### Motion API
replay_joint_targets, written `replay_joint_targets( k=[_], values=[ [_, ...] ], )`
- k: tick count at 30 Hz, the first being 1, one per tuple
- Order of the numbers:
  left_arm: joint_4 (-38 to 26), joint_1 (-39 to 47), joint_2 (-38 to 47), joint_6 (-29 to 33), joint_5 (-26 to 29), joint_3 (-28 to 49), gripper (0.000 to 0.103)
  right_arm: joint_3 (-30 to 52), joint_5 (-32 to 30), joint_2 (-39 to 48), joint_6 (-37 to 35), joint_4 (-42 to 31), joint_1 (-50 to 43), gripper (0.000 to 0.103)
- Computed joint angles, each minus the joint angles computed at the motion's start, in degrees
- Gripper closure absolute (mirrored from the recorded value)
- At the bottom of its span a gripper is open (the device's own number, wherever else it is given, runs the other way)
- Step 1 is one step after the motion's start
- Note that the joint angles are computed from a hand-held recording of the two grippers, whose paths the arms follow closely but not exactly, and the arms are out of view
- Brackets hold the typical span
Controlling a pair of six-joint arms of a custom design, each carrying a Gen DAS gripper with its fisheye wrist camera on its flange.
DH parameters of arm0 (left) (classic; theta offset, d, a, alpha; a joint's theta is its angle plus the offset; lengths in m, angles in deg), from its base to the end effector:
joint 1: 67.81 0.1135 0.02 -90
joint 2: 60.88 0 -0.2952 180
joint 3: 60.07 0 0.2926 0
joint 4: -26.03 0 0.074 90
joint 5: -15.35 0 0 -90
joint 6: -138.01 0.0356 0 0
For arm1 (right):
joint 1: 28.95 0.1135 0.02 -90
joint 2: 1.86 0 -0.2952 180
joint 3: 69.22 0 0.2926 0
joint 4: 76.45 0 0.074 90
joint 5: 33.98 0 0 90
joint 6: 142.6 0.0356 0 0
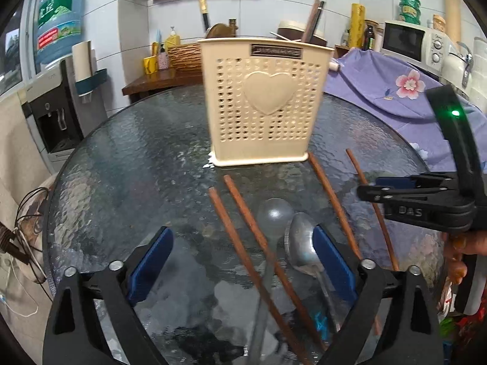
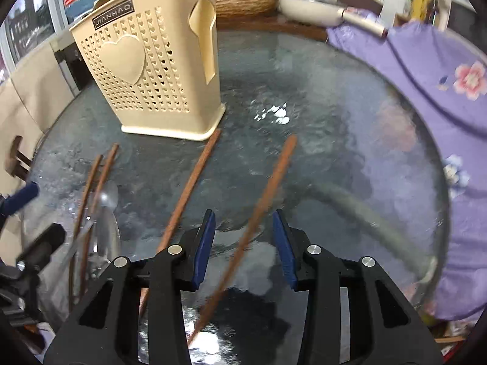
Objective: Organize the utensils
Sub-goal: 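Move both tools back toward the remaining spoons and wooden chopsticks, then grasp a steel spoon with the left tool while the right tool grasps a wooden chopstick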
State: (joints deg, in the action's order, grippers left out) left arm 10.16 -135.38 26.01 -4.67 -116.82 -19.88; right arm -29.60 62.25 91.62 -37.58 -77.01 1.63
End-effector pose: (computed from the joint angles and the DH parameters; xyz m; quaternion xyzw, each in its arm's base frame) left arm 0.1178 -0.2228 0.1062 0.0329 0.9099 -0.0177 0.4132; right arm 0.2380 0.1361 0.0829 -0.1123 0.9443 0.0705 0.3013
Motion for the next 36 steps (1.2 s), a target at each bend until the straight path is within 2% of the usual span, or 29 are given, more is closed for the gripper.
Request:
replay_joint_targets(
  k=[3,6,12,19,23,30,36],
  values=[
    [0.6,-0.5,1.5,2.0,1.5,1.6,0.031,0.7,2.2,1.2,0.7,0.1,0.2,0.063],
    [1.7,-0.7,3.6,3.2,3.5,2.9,0.036,0.5,1.0,1.8,1.5,1.4,-1.6,0.063],
    [2.1,-0.6,7.3,4.6,5.0,5.7,0.039,0.4,0.8,1.1,0.1,2.0,-5.7,0.063],
    [-0.3,0.8,11.0,5.5,7.5,9.7,0.043,-0.7,-2.8,1.3,-1.0,3.6,-9.2,0.063],
    [-1.6,0.9,12.9,6.2,8.6,11.7,0.052,-1.4,-3.1,1.1,-1.0,4.3,-9.2,0.063],
    [-1.9,2.1,14.6,6.9,10.6,13.4,0.063,-1.1,-4.8,1.8,-0.6,4.0,-9.4,0.063],
    [-1.5,3.6,16.2,8.1,12.2,15.0,0.065,0.8,-4.6,3.4,0.0,3.0,-8.8,0.063]
  ],
)
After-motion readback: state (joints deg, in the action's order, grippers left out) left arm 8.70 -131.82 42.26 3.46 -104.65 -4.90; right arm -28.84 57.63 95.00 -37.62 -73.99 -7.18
